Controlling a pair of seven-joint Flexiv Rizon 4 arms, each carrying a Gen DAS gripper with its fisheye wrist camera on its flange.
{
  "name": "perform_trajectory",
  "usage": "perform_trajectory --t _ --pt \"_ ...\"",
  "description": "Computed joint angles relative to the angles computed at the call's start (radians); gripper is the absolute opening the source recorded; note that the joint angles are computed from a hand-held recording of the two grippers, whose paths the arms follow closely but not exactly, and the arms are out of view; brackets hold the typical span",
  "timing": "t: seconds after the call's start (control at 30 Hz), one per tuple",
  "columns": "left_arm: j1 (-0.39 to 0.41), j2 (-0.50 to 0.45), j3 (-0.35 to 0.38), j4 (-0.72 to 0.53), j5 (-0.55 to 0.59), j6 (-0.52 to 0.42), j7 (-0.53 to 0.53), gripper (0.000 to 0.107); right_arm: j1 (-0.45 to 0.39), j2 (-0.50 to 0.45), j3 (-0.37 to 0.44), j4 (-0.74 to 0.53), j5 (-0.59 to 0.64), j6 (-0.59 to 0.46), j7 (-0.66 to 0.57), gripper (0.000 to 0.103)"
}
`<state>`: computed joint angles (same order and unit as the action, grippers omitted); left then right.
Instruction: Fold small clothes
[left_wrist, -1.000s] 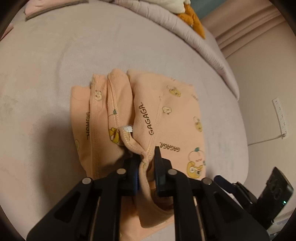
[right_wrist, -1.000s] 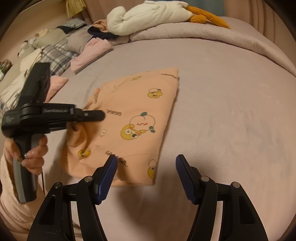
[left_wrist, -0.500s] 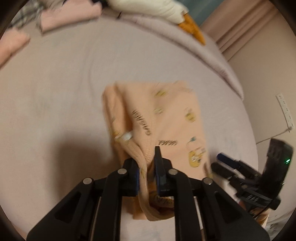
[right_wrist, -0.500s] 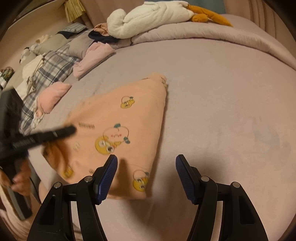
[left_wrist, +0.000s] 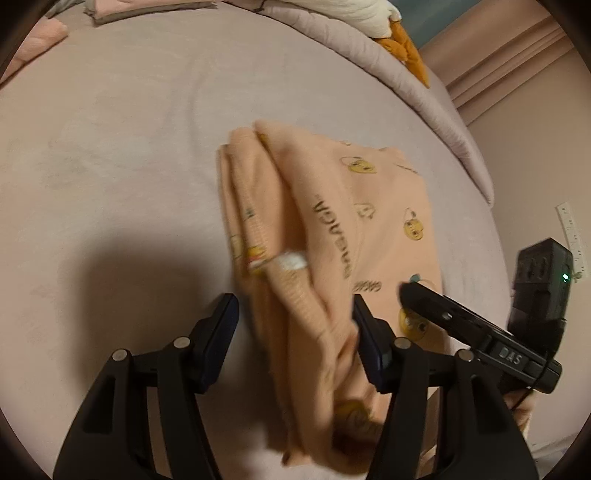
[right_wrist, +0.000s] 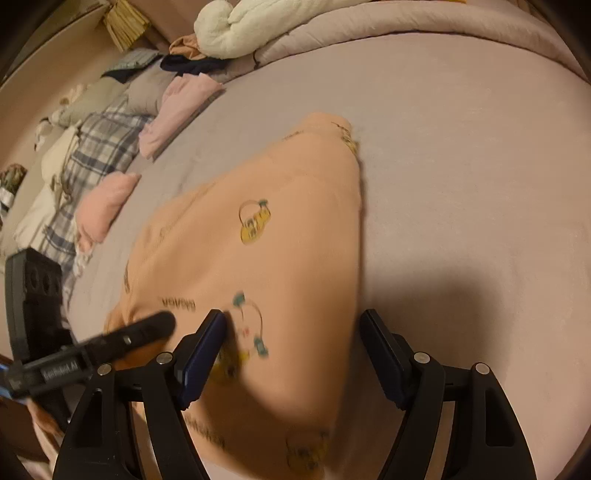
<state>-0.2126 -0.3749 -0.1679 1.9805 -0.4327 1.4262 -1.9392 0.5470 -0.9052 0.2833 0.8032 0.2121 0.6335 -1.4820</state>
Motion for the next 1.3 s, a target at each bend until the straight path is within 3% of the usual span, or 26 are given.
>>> perform_trajectory --t 0.07,0.1,0.2,0.3,0.53,0.67,0.83,0.93,0.97,1.03,1.1,1.23,1.3 --pt "0.055 -0.014 -0.092 0.011 -0.106 0.036 0.098 0.043 -0.001 -0.016 0.008 -0.024 0.010 0.001 -0.006 0.074" --pt "0.058 -0.022 -0.089 -0.001 -0.086 0.021 0.072 0.039 -0.001 -0.022 0.010 -0.029 0.017 0.014 -0.010 0.062" --pt "-0.006 -0.023 0.001 -0.044 -0.017 -0.031 0.012 0.030 0.006 -0.032 0.006 -0.043 0.015 0.015 -0.003 0.036" --pt "-0.075 -0.021 0.090 -0.098 0.094 -0.073 -0.065 0.026 0.003 -0.007 0.008 -0.013 0.019 0.054 -0.030 0.027" --pt "-0.131 -0.052 0.148 -0.243 0.266 -0.082 -0.128 0.025 -0.018 0.041 0.004 0.034 0.008 0.162 -0.068 0.026" --pt "-0.103 -0.100 0.110 -0.305 0.256 -0.097 -0.089 0.026 -0.035 0.021 -0.002 -0.001 0.001 0.172 -0.057 0.026" --pt "-0.113 -0.148 0.122 -0.379 0.263 -0.197 -0.088 0.031 -0.025 0.000 -0.048 -0.022 -0.048 0.124 0.016 0.026" --pt "-0.125 -0.161 0.137 -0.411 0.281 -0.236 -0.108 0.053 -0.021 0.018 -0.068 0.019 -0.087 0.133 0.046 0.038" --pt "-0.143 -0.161 0.164 -0.423 0.309 -0.251 -0.131 0.063 -0.024 0.022 -0.066 0.027 -0.092 0.135 0.051 0.048" --pt "-0.174 -0.151 0.208 -0.435 0.371 -0.273 -0.175 0.068 -0.029 0.040 -0.063 0.059 -0.098 0.160 0.063 0.063" --pt "-0.187 -0.128 0.228 -0.428 0.420 -0.277 -0.211 0.082 -0.030 0.066 -0.065 0.102 -0.109 0.211 0.070 0.067" --pt "-0.210 -0.072 0.259 -0.402 0.514 -0.261 -0.283 0.094 -0.039 0.119 -0.057 0.168 -0.126 0.285 0.081 0.072" --pt "-0.230 -0.044 0.282 -0.397 0.579 -0.265 -0.339 0.100 -0.037 0.147 -0.061 0.208 -0.142 0.334 0.093 0.082"
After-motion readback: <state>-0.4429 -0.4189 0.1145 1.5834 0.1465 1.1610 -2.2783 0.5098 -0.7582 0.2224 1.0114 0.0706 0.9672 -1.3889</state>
